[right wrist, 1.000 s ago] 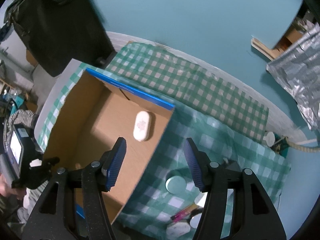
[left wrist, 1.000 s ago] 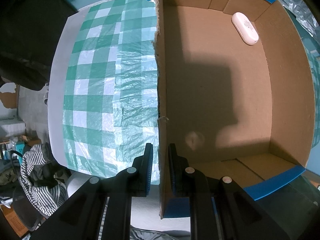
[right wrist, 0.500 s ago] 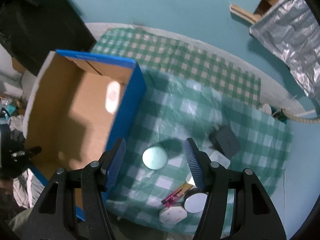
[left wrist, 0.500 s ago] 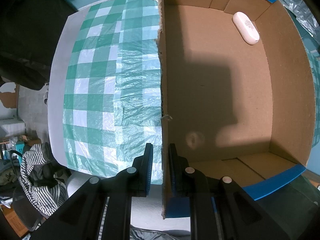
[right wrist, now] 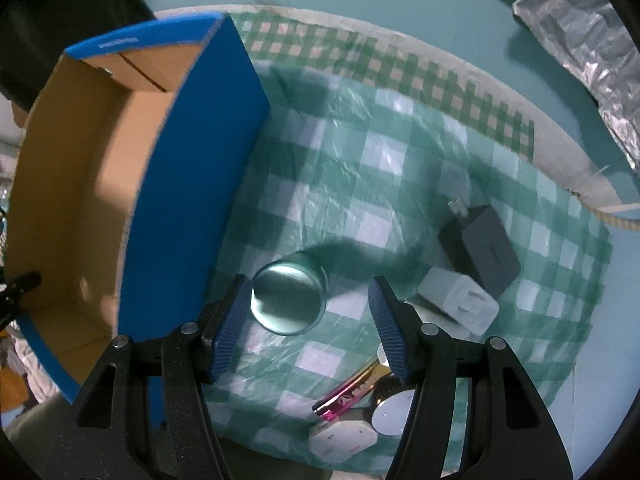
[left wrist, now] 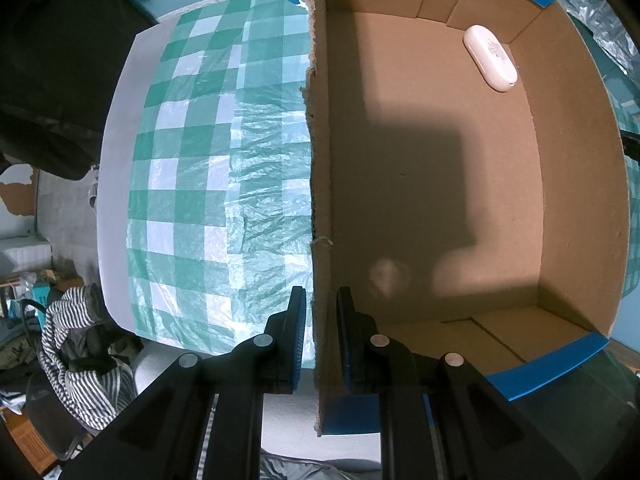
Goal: Organize rigid objects
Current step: 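Move the right tool back to the items and lower onto the teal tin, then close the right gripper on the teal metal tin, then carry the teal tin into the box beside the white case and release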
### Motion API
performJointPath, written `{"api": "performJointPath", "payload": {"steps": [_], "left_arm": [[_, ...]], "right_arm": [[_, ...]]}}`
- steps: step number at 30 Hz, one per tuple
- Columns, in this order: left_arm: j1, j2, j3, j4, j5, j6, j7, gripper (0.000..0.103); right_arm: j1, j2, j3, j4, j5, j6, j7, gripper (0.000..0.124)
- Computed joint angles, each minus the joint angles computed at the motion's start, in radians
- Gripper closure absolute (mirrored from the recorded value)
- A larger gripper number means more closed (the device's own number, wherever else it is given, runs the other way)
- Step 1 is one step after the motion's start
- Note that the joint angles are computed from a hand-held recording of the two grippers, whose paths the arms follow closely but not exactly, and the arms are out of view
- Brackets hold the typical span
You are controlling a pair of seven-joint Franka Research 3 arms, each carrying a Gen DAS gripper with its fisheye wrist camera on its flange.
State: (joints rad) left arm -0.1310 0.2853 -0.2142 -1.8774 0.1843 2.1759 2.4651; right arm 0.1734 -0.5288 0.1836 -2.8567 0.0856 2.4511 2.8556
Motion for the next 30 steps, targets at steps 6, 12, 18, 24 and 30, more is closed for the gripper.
{"api": "performJointPath", "payload": {"steps": [6, 12, 18, 24, 30], "left_arm": [[0.001, -0.005, 0.002, -0.007, 0.005, 0.000, -0.013, 0.088], [0.004, 0.000, 0.005, -0.007, 0.011, 0.003, -0.014, 0.088], [0.009, 0.003, 0.005, -0.004, 0.011, 0.007, -0.004, 0.088], [0.011, 0.004, 0.003, -0.004, 0.007, 0.008, 0.007, 0.088], [0.008, -0.002, 0.002, -0.011, 0.007, 0.011, 0.011, 0.088]], "right_arm": [[0.008, 0.031, -0.006, -0.003, 0.015, 0.025, -0.010, 0.063], [0.027, 0.088, -0.015, 0.002, 0.036, 0.060, -0.030, 0.063], [0.025, 0.122, -0.003, 0.007, 0.015, 0.091, -0.016, 0.078], [0.031, 0.123, -0.007, 0.012, 0.005, 0.086, 0.003, 0.080], [0.033, 0.107, -0.008, 0.015, 0.007, 0.072, 0.005, 0.080]]}}
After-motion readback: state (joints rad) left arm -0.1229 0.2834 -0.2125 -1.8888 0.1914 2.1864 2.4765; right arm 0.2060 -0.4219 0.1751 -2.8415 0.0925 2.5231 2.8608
